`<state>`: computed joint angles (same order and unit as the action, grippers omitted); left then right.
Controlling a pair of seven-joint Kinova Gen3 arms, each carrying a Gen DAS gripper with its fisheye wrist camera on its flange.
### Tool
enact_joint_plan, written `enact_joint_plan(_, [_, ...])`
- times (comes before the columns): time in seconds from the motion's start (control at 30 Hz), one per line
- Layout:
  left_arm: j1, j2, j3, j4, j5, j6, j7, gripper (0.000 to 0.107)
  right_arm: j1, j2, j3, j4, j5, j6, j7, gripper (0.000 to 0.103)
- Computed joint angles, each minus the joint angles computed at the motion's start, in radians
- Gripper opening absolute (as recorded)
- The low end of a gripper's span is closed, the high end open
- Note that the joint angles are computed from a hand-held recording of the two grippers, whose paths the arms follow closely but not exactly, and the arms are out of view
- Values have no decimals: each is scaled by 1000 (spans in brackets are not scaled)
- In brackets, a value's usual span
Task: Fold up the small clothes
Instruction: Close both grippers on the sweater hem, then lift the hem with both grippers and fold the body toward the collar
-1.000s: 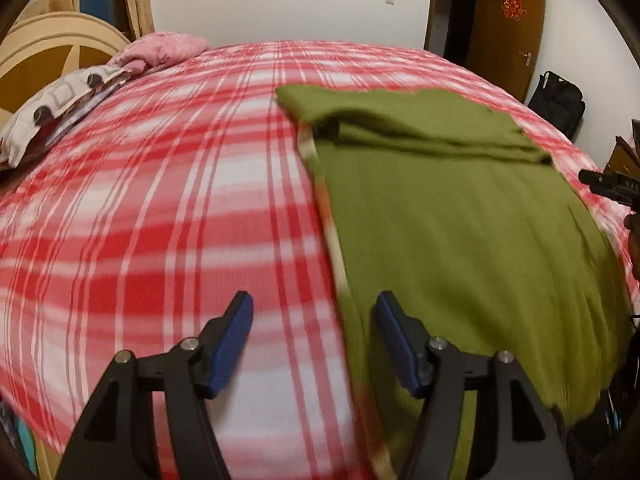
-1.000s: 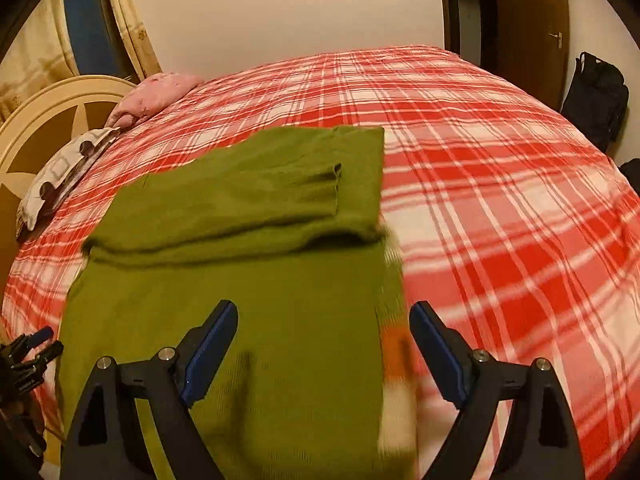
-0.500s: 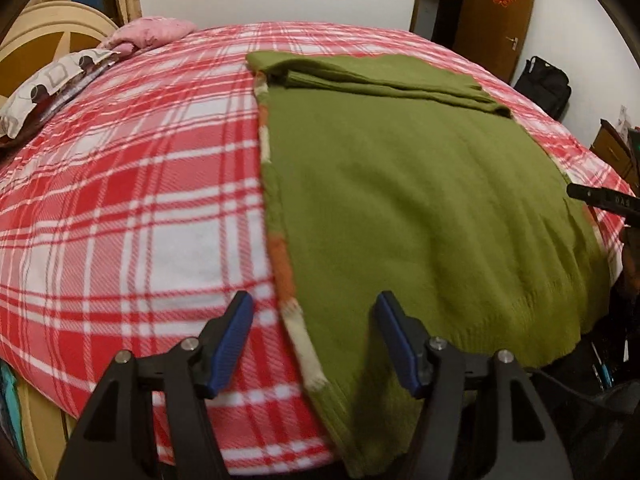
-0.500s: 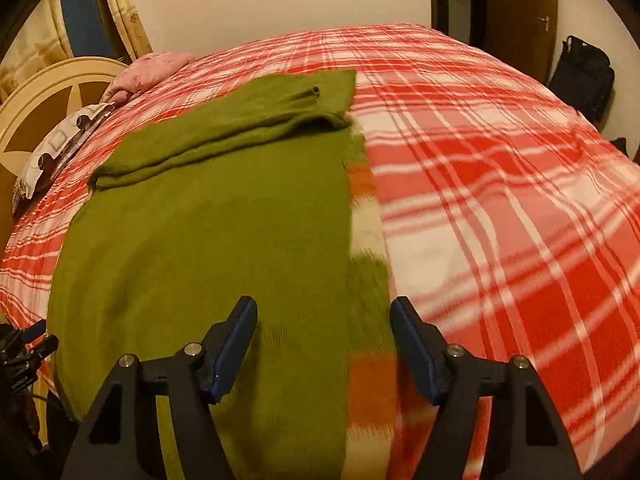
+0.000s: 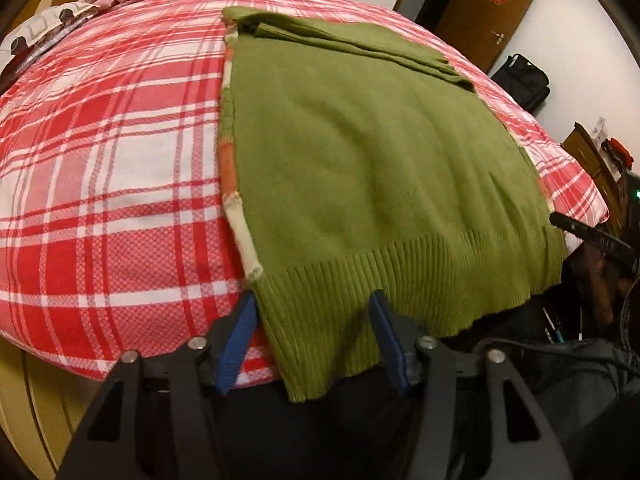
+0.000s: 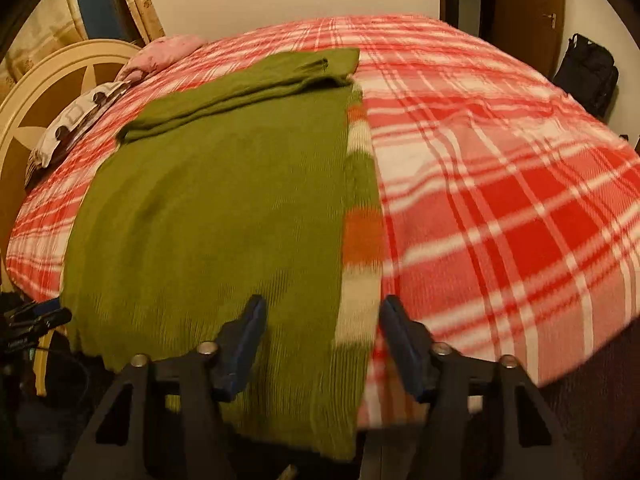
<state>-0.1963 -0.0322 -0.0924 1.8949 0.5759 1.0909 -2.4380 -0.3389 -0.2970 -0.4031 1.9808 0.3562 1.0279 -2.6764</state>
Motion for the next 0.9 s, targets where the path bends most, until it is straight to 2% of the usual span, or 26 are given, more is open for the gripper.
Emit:
enact_joint_plan(0.2, [-11, 27, 3, -24, -6, 69, 14, 54, -11, -63, 20, 20, -105, 21, 36, 54])
enact_joint_plan(0.3, [-10, 33, 8, -27, -10, 77, 11, 47, -7, -84, 31, 37, -161, 24, 60, 54])
enact_joint_plan(0.4, [-19, 49, 7, -33, -1, 87, 19, 37, 1, -112, 71, 76, -221, -16, 96, 54])
enact_joint_plan(0.47, [-25, 53, 8, -36, 6, 94, 16, 26, 15, -121, 96, 96, -257, -39, 124, 43])
enact_joint_plan(0.53, [-37, 60, 3, -40, 19, 113, -3, 20, 5, -130, 145, 120, -319, -81, 186, 41])
enact_joint_plan(0.6, [-48, 73, 2, -40, 43, 132, -28, 17, 21, -124, 144, 125, -344, -87, 210, 40])
enact_joint_plan(0.67, [-61, 86, 1, -40, 67, 154, -51, 8, 19, -132, 142, 127, -360, -110, 251, 12])
enact_joint_plan(0.8, [-108, 79, -18, -44, 145, 213, -131, 7, 35, -144, 115, 124, -376, -128, 279, 10])
enact_joint_plan(0.9, [-140, 62, -38, -43, 222, 251, -200, 7, 37, -197, 147, 148, -412, -170, 305, 9])
